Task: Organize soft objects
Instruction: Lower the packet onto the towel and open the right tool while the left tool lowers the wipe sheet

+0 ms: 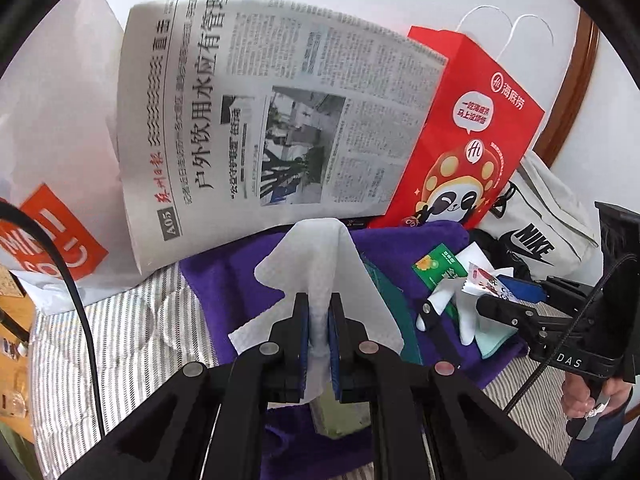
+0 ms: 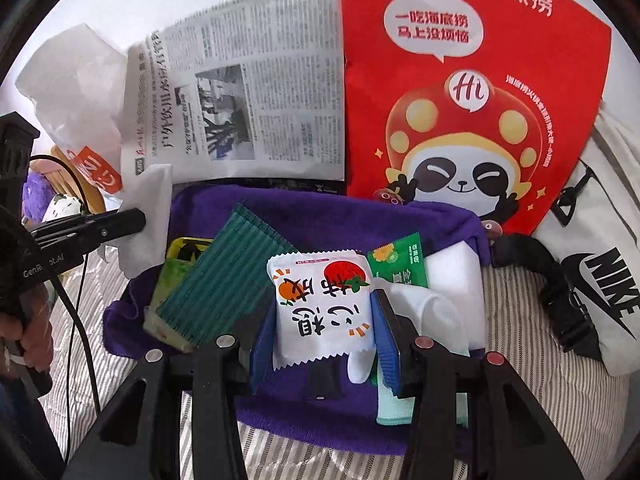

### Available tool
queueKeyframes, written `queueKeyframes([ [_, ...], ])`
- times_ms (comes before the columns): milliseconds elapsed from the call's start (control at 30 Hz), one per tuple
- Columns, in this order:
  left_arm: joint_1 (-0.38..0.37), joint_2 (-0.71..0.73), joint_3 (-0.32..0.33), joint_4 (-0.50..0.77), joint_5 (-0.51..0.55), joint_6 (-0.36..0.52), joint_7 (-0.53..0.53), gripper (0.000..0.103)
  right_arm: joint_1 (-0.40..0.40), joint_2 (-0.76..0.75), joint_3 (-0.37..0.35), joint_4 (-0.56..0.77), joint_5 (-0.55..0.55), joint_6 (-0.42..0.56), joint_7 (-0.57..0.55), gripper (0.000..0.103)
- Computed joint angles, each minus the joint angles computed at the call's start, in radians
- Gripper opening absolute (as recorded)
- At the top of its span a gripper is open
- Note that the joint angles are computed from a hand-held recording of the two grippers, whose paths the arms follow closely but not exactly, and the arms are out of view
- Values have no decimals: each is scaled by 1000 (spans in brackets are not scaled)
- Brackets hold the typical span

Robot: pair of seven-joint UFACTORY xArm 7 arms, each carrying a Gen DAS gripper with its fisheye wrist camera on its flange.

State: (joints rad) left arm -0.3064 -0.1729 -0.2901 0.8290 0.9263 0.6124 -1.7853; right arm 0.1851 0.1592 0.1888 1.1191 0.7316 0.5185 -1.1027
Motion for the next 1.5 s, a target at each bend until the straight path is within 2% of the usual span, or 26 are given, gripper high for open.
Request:
queueKeyframes([
  [467,8,74,51,-21,-9,-104,-1,9,-2,80,14,29,-123,10,67,45],
  [633,1,76,54,-15,-13,-79,9,10,1,97,27,25,-151,-6,74,45],
  [800,5,90,64,-13,-9,-101,3,10,-7,116,40,30,-164,-23,66,45],
  [1100,-25,133,78,23,-12,-70,15,12,-29,135,58,35,-132,-12,-8,49],
  [1267,-33,138,86,27,-19,-86,29,23,-24,140,60,22,-146,-34,-24,50],
  [1333,-38,139,86,31,-28,-83,51,30,-25,140,62,20,-146,-34,-26,51],
  [1500,-54,153,85,54,-61,-56,116,39,-22,125,66,-7,-159,-62,-54,56],
])
